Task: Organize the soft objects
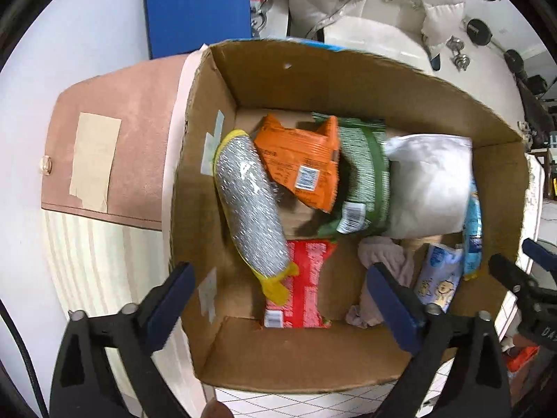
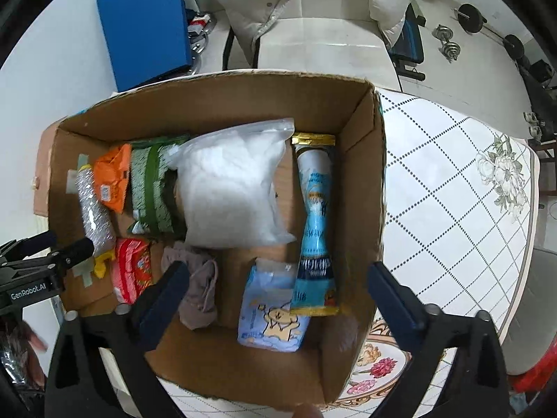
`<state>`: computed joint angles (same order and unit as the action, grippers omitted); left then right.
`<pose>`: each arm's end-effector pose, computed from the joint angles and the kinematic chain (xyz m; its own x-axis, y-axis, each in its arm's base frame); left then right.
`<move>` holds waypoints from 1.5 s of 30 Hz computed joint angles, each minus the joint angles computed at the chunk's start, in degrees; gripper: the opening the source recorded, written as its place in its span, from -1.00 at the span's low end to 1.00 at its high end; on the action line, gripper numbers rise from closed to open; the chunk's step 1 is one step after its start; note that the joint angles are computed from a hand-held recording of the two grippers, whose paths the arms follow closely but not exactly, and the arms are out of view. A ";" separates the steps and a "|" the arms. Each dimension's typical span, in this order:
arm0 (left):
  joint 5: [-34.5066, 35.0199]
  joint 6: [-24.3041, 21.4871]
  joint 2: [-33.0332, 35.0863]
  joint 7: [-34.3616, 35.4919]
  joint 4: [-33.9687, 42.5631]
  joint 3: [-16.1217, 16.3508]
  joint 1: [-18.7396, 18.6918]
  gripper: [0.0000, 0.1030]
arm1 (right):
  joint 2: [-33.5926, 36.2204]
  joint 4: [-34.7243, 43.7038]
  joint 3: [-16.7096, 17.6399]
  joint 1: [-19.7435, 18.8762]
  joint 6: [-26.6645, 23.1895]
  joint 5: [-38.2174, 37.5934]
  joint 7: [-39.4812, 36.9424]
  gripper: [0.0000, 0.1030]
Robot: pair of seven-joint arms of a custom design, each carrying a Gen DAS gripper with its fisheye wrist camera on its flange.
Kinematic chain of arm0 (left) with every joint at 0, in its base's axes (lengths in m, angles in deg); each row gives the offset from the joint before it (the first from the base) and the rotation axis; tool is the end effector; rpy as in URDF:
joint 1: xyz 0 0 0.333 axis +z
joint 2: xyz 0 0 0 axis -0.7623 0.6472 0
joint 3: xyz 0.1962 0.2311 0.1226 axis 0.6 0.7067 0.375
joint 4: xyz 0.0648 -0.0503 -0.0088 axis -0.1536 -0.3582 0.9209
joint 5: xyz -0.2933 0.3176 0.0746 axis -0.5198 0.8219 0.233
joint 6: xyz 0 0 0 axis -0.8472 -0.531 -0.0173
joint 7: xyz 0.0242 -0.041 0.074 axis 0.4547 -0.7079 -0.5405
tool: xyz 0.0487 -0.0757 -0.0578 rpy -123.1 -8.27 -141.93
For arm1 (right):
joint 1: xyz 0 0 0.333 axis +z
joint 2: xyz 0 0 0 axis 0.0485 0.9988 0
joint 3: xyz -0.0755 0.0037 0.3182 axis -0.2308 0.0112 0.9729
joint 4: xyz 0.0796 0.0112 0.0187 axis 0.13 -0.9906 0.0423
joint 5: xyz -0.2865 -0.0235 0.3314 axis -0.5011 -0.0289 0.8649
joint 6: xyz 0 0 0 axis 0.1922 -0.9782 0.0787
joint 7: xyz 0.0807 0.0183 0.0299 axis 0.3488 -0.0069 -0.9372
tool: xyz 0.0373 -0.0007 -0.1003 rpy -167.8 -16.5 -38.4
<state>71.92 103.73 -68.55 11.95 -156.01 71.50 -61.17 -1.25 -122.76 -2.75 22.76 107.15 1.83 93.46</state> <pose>0.5396 -0.2350 0.6610 -0.4126 -0.9109 0.0048 -0.9104 0.4125 0.0320 0.4600 0.2629 0.6449 -0.4163 -0.9007 -0.1241 -0.9073 0.4204 -0.0073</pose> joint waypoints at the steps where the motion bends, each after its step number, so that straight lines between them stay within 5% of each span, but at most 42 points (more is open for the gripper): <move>1: 0.05 0.96 -1.06 0.24 -1.28 0.14 0.13 0.98 | -0.64 -0.40 0.36 0.17 -0.09 -0.42 0.39 1.00; 12: 0.48 9.77 -12.40 -2.45 -12.51 -0.40 -0.19 0.98 | -5.65 -2.72 3.79 2.00 0.00 -5.45 6.97 1.00; 27: 0.02 10.11 -15.67 -2.34 -13.67 -0.88 -1.36 0.98 | -8.92 -3.79 4.50 2.61 -1.28 -6.22 9.33 1.00; 45: -3.98 11.27 -31.74 0.56 -12.32 0.40 -2.25 0.98 | -13.00 13.53 14.16 2.98 -13.82 -16.64 15.77 1.00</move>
